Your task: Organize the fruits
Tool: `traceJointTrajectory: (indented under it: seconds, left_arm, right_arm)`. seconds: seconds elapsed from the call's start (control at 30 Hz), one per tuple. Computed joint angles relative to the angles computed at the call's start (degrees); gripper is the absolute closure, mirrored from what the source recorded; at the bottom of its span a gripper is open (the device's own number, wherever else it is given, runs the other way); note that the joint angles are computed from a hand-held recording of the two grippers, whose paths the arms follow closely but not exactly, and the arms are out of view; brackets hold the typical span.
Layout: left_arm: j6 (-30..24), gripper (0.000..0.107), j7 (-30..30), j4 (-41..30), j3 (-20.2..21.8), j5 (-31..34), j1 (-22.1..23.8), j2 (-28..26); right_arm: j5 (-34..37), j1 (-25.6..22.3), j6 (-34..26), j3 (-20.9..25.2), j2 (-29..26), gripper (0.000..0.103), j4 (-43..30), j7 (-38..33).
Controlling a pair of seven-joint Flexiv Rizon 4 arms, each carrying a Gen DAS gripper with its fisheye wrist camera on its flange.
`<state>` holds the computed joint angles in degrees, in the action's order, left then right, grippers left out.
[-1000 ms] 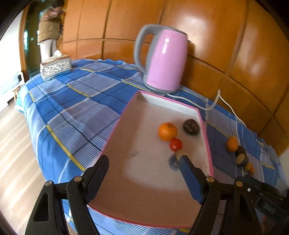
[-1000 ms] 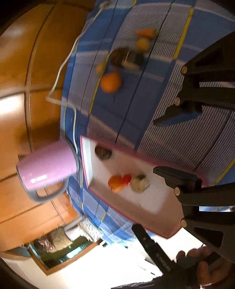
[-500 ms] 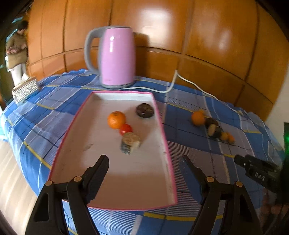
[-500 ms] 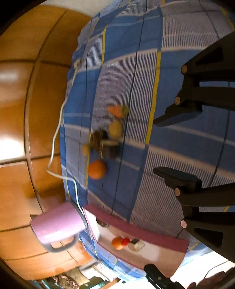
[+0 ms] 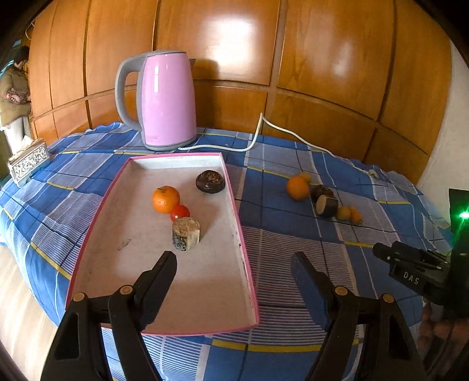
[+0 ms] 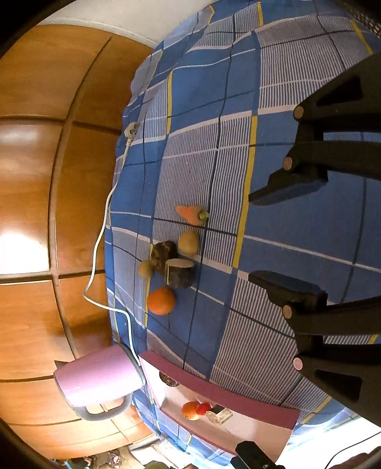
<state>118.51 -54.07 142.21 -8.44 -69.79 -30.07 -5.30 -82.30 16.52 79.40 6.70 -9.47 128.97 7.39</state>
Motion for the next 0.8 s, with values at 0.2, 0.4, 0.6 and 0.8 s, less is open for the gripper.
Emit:
traceJointTrajectory:
  seconds: [0.2,0.4,0.6,0.8]
  left_arm:
    - [-0.59,0.026,0.08,0.04,-0.03,0.82,-0.08,0.00]
    - [-2.53,0.026,0.37,-0.35,0.18,1.17,-0.11,-0.21]
    - [-3.74,0.027,5.01,-3.06,-0.17,-3.88,-0.79,-0.84]
    - [-4.89,0.027,16.11,-10.13,-2.19,-13.99,-0.64,-2.84]
  right_arm:
    - [-0.06,-0.77,-1.17,0.03,1.20,0.056,1.26,1.08]
    - [-0.27,-1.63,-1.55,-0.10,1.65,0.056,2.23,2.07]
    - [-1.67,-2.56,-0.99,-0.39,1.28,0.056,2.27,2.91]
    - [-3.63,-3.78,0.40,-0.76,0.85,0.056,2.31,4.47]
